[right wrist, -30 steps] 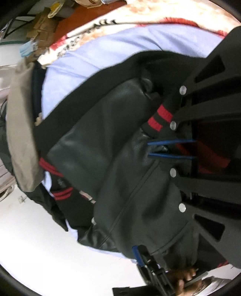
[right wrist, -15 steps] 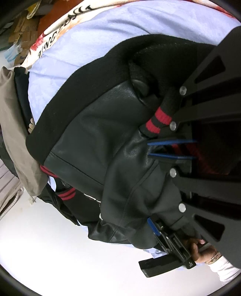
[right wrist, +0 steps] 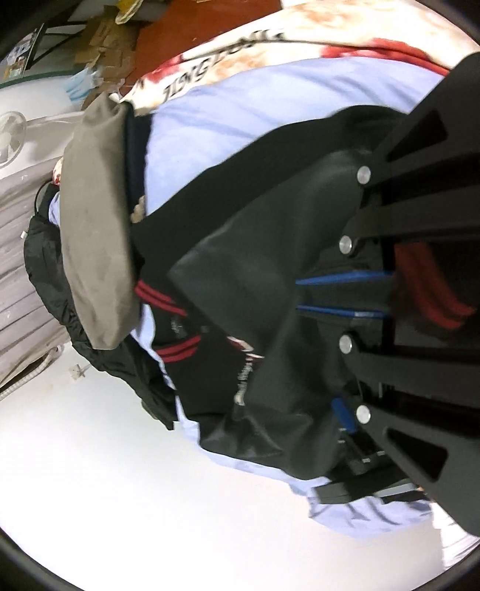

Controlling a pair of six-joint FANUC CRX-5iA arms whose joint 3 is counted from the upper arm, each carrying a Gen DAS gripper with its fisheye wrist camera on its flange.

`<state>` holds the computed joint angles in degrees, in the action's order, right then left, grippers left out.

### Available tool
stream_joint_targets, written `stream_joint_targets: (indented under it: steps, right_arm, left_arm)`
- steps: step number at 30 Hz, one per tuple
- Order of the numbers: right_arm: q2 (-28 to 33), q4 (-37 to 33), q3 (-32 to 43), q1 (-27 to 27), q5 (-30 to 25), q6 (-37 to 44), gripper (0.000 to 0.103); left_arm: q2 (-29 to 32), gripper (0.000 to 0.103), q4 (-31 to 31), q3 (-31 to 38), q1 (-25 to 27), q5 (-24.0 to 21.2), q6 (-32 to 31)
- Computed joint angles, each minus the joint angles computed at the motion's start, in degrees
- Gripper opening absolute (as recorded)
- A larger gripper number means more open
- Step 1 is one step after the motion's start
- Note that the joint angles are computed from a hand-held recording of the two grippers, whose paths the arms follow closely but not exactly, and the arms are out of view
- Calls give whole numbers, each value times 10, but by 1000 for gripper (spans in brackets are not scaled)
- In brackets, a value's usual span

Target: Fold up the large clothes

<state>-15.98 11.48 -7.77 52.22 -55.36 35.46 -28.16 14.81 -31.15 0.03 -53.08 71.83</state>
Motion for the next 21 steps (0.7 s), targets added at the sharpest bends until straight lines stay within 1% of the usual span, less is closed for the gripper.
stream_joint_targets:
  steps: [1,2,4,5,8,10,13,14,16,17,19,21]
  right_arm:
    - [14,-9,12,-11,2,12,14]
    - [42,-28,38,-31,1,34,14]
    - [74,-47,64,-50,-1,54,14]
    - [103,-64,88,-64,-6,69,14]
    - [154,-86,129,-81,-13,94,14]
    - [185,-83,153,-82,-24,112,14]
    - [238,-63,190,-77,-55,132,14]
    - [260,-60,208,-78,-76,138,14]
    - [298,-89,243,-92,-115,160,13]
    - [305,-102,249,-99,-118,167,11]
    - [309,-144,256,-118,-117,179,10]
    - [306,-155,258,-123,-120,186,9]
  left_arm:
    - [0,39,7,-4,4,3,-6]
    - [-2,39,14,-9,7,4,-10]
    - [-4,39,32,-18,18,5,-22]
    - [-5,39,38,-21,22,5,-26]
    - [-10,39,46,-28,26,9,-34]
    - [-8,39,54,-30,30,10,-40]
    - [-8,39,64,-35,35,10,-47]
    - [-6,39,69,-33,38,3,-57]
    - [-4,39,74,-34,42,2,-60]
    - [-2,39,74,-33,42,2,-59]
    - [-1,39,76,-33,43,1,-58]
    - [-3,39,80,-36,46,-1,-62]
